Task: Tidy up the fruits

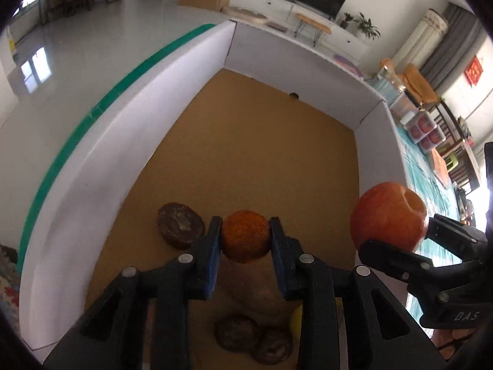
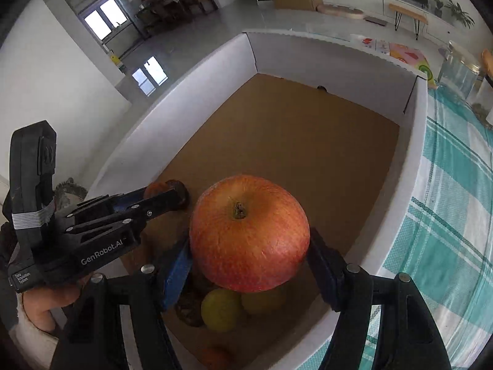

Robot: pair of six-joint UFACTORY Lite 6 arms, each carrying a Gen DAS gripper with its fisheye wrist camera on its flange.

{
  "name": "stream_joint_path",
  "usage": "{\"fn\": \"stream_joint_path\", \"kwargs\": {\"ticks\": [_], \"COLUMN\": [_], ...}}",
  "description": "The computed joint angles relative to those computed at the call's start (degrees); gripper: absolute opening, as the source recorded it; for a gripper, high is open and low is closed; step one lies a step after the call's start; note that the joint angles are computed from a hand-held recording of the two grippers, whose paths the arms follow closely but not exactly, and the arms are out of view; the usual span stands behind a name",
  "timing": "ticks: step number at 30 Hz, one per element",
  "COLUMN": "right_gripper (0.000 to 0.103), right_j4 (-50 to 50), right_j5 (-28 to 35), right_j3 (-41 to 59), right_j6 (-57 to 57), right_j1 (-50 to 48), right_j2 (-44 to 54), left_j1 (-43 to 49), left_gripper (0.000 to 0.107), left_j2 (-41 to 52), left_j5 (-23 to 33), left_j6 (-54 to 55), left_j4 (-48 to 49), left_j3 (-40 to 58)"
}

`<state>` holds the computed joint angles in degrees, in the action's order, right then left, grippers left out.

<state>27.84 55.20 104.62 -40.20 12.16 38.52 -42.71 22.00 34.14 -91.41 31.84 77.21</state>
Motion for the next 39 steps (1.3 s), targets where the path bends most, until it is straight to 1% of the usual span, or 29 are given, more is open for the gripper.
{"fn": "stream_joint_path", "kwargs": {"ticks": [2,3,4,5,6,7,8,9,10,11,12,13,14,16,17,18,19,21,23,27,29,32,39], "right_gripper": [0.070,0.071,0.071,0.071,0.073,0.081,0.088,0.090,0.091,0.092,0.095,0.100,0.101,0.102,0.103,0.103,0.103,0.103,0.103,0.103,0.103,0.103,0.103], "right_j4": [-5.7,-8.4,-10.4,-10.0,-7.4,-4.7,-2.3,-0.4,1.2,2.3,4.3,6.2,8.4,12.9,14.3,15.2,16.1,16.8,16.5,12.5,11.4,10.5,6.4], "right_j5": [-0.5,-1.7,-4.4,-4.9,-4.2,-3.6,-4.3,-6.2,-8.5,-9.8,-10.8,-11.8,-13.1,-13.6,-13.4,-12.6,-11.8,-9.4,-8.9,-8.7,-8.2,-9.5,-12.0], "right_j3": [4.2,5.0,4.0,4.6,5.4,6.0,4.2,1.4,-2.6,-4.5,-6.8,-9.5,-13.1,-19.2,-22.4,-24.9,-27.9,-33.6,-40.6,-49.0,-50.9,-51.5,-51.3], "right_j6": [6.8,9.8,11.0,11.2,10.0,9.1,7.6,5.7,3.7,1.8,-1.0,-3.8,-6.9,-13.4,-15.5,-17.0,-18.4,-20.1,-21.4,-18.4,-16.2,-13.6,-5.7], "right_j1": [3.3,4.8,6.0,6.3,5.6,4.6,3.4,2.3,1.2,0.2,-1.2,-2.6,-4.0,-7.6,-9.0,-10.5,-11.8,-14.0,-15.8,-16.1,-15.7,-14.5,-9.5], "right_j2": [4.5,5.7,5.2,5.5,5.9,5.9,4.2,1.6,-2.1,-4.5,-7.3,-10.5,-14.0,-20.3,-23.3,-25.9,-28.5,-33.9,-40.5,-49.3,-51.4,-52.4,-53.7], "left_j1": [0.5,0.5,0.4,0.6,0.0,-0.8,-1.6,-3.5,-5.7,-8.4,-11.0,-13.6,-15.5,-19.2,-20.4,-21.0,-21.5,-22.0,-22.9,-25.0,-25.3,-25.9,-27.1], "left_gripper": [0.036,0.042,0.052,0.056,0.062,0.067,0.069,0.072,0.075,0.076,0.082,0.087,0.089,0.091,0.092,0.092,0.092,0.092,0.092,0.092,0.092,0.092,0.092], "left_j2": [1.5,1.5,1.4,0.5,0.0,-0.7,-1.9,-2.1,-2.0,-1.8,-1.1,-0.2,1.2,4.5,6.0,7.0,7.2,6.3,5.7,9.0,10.2,10.0,6.0], "left_j5": [0.7,1.0,1.1,1.6,2.5,3.5,4.8,8.2,12.5,17.1,21.7,26.3,30.6,38.8,41.8,43.4,43.7,41.1,40.8,47.8,50.3,52.6,53.3], "left_j6": [1.4,1.4,0.7,0.1,-1.4,-3.0,-4.7,-6.3,-7.2,-8.2,-8.8,-9.3,-9.0,-9.2,-8.9,-8.8,-9.3,-10.9,-11.7,-11.9,-10.9,-10.7,-12.4], "left_j4": [-1.5,-1.6,-1.1,-0.5,0.9,2.6,4.9,7.1,9.4,12.0,14.0,15.6,16.7,17.7,16.6,15.1,14.0,13.0,13.0,13.1,12.4,11.6,10.5], "left_j3": [0.6,0.5,0.2,-0.6,-1.1,-1.5,-2.3,-1.4,0.1,1.7,3.7,6.2,9.5,16.1,19.2,21.5,22.6,21.8,21.2,26.2,28.0,27.8,22.3]}}
